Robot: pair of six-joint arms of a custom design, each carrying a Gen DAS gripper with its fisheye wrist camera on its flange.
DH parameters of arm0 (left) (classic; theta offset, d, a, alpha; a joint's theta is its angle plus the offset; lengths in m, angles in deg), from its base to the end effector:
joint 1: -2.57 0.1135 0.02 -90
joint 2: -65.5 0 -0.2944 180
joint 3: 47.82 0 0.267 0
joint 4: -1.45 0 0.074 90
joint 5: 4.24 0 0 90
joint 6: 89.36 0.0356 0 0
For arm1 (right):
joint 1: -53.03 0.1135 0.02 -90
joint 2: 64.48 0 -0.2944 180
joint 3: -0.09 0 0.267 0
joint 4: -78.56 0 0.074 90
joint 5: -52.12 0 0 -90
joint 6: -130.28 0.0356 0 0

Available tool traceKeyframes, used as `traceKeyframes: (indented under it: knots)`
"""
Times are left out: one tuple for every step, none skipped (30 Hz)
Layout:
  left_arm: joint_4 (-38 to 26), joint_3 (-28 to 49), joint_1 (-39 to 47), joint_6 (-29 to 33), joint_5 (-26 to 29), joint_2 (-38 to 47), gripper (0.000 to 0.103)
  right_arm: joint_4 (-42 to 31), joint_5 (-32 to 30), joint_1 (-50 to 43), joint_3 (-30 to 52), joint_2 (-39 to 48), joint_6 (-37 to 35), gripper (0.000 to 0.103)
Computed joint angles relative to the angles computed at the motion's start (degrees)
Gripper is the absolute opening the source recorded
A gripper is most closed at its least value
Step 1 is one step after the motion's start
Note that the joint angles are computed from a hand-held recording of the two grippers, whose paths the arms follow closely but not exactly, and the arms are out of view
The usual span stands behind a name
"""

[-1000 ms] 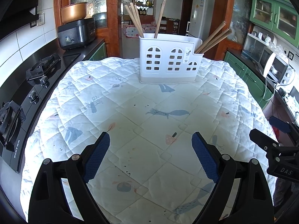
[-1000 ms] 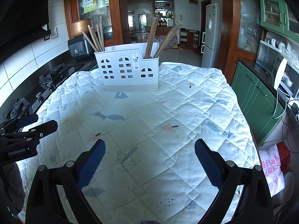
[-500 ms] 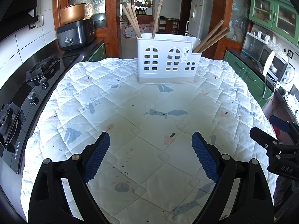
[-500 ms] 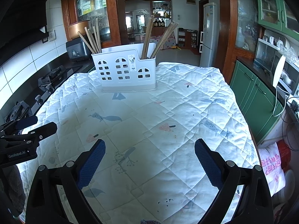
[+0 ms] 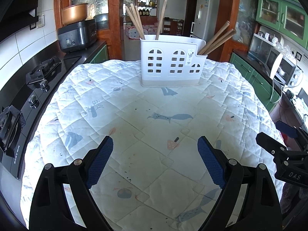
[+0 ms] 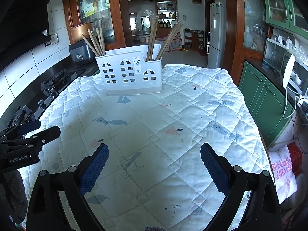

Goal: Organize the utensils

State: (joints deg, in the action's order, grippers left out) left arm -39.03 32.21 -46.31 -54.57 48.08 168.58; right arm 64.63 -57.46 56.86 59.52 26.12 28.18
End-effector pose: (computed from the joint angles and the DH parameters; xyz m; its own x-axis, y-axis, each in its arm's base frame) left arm 0.2649 -0.2703 0.2043 -0.6784 -0.2112 -0.7037 -0.2455 0.9679 -0.0539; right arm 0.3259 0.0338 0.1935 -0.6284 -0.2400 -0.7399 -0.4405 0.8938 0.0841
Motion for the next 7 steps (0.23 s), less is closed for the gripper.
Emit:
traceKeyframes:
  knots:
    - [0.04, 0.02, -0.06, -0.05, 0.05, 0.1, 0.089, 0.07, 0.0, 0.17, -0.07, -0.04, 0.07, 0.093]
    - [0.12, 0.05, -0.11, -0.01, 0.11, 0.2, 0.089, 0.05, -0.1, 0.11, -0.1, -0.05, 0.02, 0.093]
    - [0.21, 0.05, -0.15, 0.04, 0.17, 0.25, 0.089, 0.03, -0.06, 0.25, -0.12, -0.04, 0.1, 0.093]
    - [0.13, 0.12, -0.17, 0.07, 0.19, 0.31, 0.089, 0.04, -0.15, 0.2, -0.1, 0.01, 0.07, 0.093]
    - [0.04, 0.2, -0.2, 0.07, 0.19, 0.37, 0.089, 0.12, -0.11, 0.25, -0.14, -0.02, 0.13, 0.093]
    - [0.04, 0.15, -0.21, 0.06, 0.21, 0.34, 0.089, 0.14, -0.23, 0.08, -0.18, -0.01, 0.05, 0.093]
    - [0.17, 0.1, -0.23, -0.02, 0.23, 0.34, 0.089, 0.16, -0.32, 0.02, -0.2, -0.03, 0.08, 0.093]
